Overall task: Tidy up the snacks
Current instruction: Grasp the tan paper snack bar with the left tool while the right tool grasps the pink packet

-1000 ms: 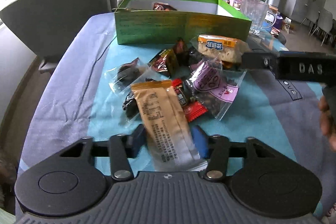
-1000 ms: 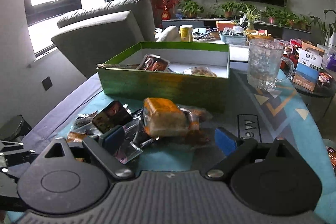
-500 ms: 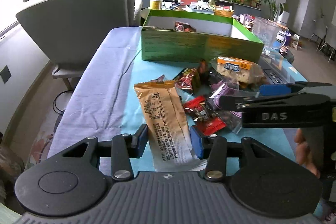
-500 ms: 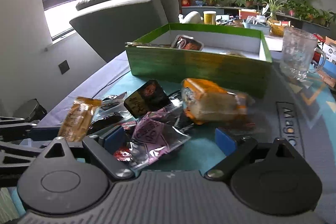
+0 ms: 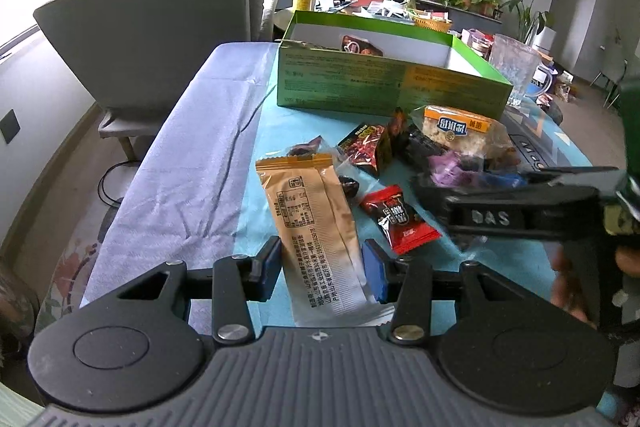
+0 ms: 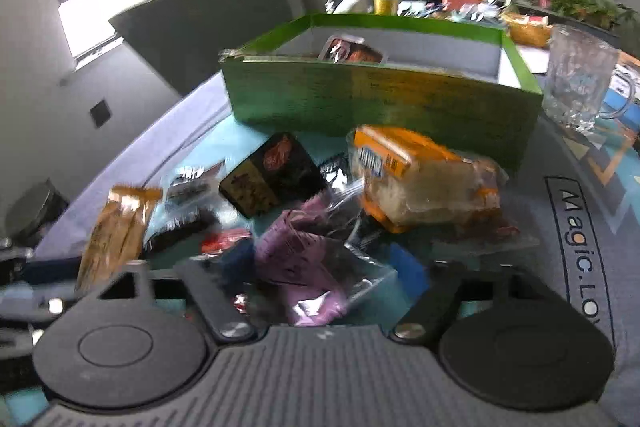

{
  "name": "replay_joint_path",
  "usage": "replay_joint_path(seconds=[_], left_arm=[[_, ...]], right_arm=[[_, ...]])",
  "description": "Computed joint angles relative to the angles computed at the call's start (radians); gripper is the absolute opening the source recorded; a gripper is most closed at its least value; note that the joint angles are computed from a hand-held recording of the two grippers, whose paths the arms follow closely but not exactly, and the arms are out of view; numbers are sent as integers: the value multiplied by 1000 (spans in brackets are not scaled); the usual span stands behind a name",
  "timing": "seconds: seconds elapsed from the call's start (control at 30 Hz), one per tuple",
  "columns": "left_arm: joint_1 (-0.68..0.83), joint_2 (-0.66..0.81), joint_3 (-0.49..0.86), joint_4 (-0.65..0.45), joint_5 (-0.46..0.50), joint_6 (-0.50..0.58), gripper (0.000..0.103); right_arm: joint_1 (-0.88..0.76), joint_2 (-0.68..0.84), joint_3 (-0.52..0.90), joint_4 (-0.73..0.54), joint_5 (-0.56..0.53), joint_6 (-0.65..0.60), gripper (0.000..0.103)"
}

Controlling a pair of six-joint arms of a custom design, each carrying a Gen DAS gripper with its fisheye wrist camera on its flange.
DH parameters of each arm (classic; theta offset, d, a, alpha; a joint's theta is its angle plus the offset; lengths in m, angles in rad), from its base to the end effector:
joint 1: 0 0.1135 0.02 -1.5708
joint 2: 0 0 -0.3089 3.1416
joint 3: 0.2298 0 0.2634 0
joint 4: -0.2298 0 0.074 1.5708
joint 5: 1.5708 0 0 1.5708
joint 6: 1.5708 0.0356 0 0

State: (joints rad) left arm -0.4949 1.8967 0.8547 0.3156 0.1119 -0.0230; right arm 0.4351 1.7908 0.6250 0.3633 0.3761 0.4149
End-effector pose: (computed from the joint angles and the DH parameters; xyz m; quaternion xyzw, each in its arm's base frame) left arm 0.3342 -0.1849 0.1423 0.2352 0.8802 -0.1541 0.3824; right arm 0.2939 0.1222 0.1258 0.0609 0.9114 -0.0061 0.4069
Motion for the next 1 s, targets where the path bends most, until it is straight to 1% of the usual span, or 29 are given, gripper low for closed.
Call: replay_joint_path(seconds=[0.33, 0.53, 0.63, 0.77, 0.83, 0.87, 1.0], left_arm=[[-20, -17, -6, 12, 0, 6, 41], [-35, -32, -4, 27, -1, 7, 41], [-46, -37, -3, 28, -3, 7, 41], [-51, -39, -5, 28, -2, 12, 41], [-51, -38, -4, 23, -5, 10, 41], [-50, -38, -4, 21, -7, 8, 41], [-46, -40, -5, 18, -8, 8, 41]], right_arm=[[-5, -132, -154, 24, 31, 27, 61], [-22, -206, -206, 54, 23, 16, 53], [-36, -208, -208, 68, 13, 2, 49], [-42, -202, -206, 64, 0, 12, 49], [-45, -206, -205, 48, -11, 22, 58], [-38, -207, -206, 43, -2, 24, 60], [4, -190, -194, 26, 86, 10, 60]])
